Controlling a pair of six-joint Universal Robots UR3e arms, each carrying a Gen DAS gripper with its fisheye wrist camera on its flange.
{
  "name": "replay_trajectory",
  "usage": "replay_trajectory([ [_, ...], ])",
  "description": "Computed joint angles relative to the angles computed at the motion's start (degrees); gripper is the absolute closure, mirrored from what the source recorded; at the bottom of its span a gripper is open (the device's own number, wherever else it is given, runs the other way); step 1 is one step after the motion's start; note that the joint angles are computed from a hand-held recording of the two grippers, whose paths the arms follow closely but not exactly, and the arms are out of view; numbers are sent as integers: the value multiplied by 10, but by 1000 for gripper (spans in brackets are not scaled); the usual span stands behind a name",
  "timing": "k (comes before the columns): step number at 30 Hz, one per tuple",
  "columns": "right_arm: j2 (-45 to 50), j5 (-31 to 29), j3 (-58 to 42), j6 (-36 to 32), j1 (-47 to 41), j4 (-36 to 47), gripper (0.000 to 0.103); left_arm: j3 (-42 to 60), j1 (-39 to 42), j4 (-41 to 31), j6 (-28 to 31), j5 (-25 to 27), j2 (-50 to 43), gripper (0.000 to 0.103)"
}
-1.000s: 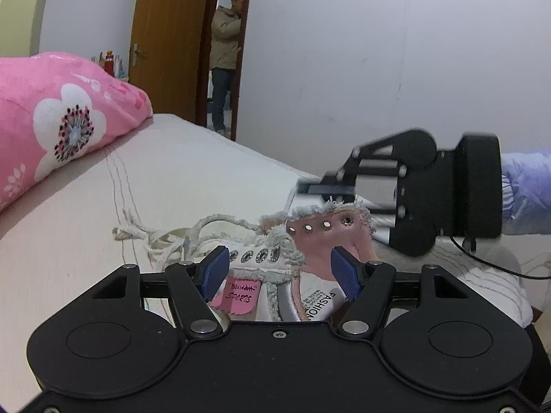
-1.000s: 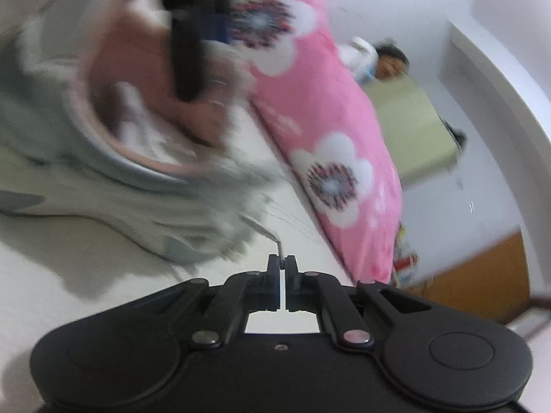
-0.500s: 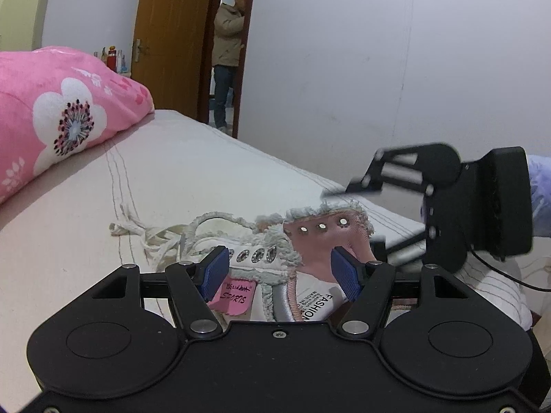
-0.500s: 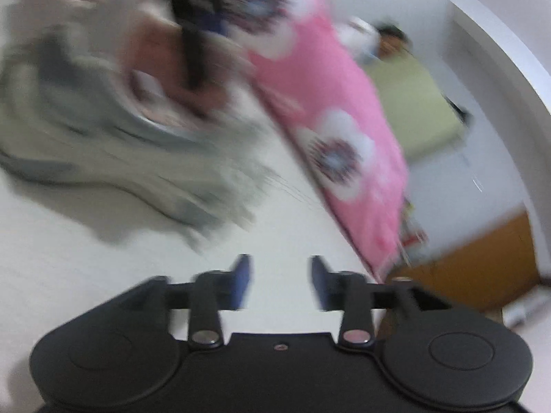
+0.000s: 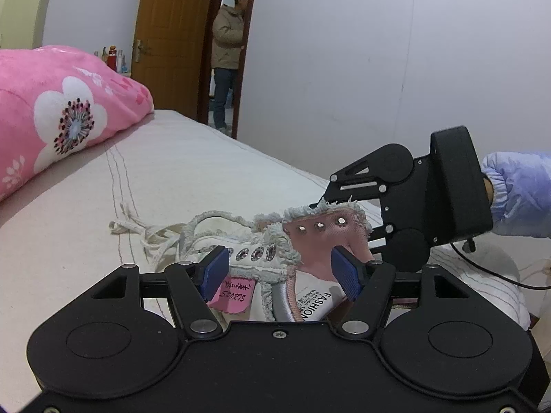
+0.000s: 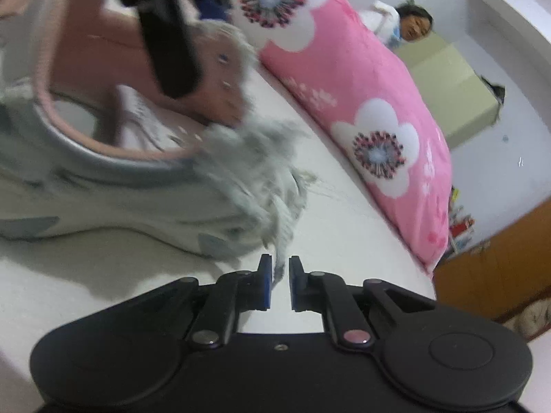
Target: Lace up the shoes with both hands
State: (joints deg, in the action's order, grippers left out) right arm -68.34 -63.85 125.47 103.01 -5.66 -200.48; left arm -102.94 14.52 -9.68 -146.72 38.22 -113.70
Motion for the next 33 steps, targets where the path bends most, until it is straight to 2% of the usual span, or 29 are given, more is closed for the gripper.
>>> replay_trajectory([
  [1,-16,25,10,-7,-10,23,90,2,-1,0,-2,1,-2,37],
  [2,-19,28,10,-9,-8,27,77,4,-3,0,-5,2,-4,37],
  [3,-9,28,15,-10,-4,4,69,5,-5,3,-8,5,-6,37],
  [4,3,27,20,-11,0,-24,66,6,-6,4,-9,6,-7,37],
  [6,42,8,15,-7,12,-82,70,8,-7,4,-10,6,-9,36],
  [8,40,12,13,39,9,-66,100,6,-6,10,-11,6,-10,36],
  [9,41,10,5,49,11,-60,100,5,-5,11,-11,6,-10,36],
  [12,81,5,0,118,16,-148,101,0,-6,27,-19,7,-12,36],
  [13,106,-8,-4,171,21,-226,101,-3,-7,40,-26,10,-14,36],
  [14,119,-11,-14,212,24,-256,101,-7,-9,57,-35,14,-17,36],
  [16,114,-2,-20,252,22,-251,101,-19,-19,115,-59,39,-22,33],
  [18,132,-13,-24,299,34,-293,101,-19,-43,137,-84,102,-19,33],
  [19,149,-27,-35,322,45,-310,101,-11,-50,116,-85,119,-15,37],
  [20,163,-36,-45,349,53,-325,101,-3,-55,92,-84,131,-11,55],
  [21,166,-41,-56,366,55,-317,101,6,-60,68,-83,142,-8,70],
  [23,170,-50,-80,396,58,-295,101,13,-81,68,-74,197,-1,75],
  [26,180,-54,-129,432,61,-254,101,18,-92,54,-79,225,5,81],
  [28,179,-53,-116,455,60,-275,101,20,-95,49,-83,234,7,82],
  [33,177,-55,-94,575,47,-318,101,9,-92,39,-71,244,23,86],
])
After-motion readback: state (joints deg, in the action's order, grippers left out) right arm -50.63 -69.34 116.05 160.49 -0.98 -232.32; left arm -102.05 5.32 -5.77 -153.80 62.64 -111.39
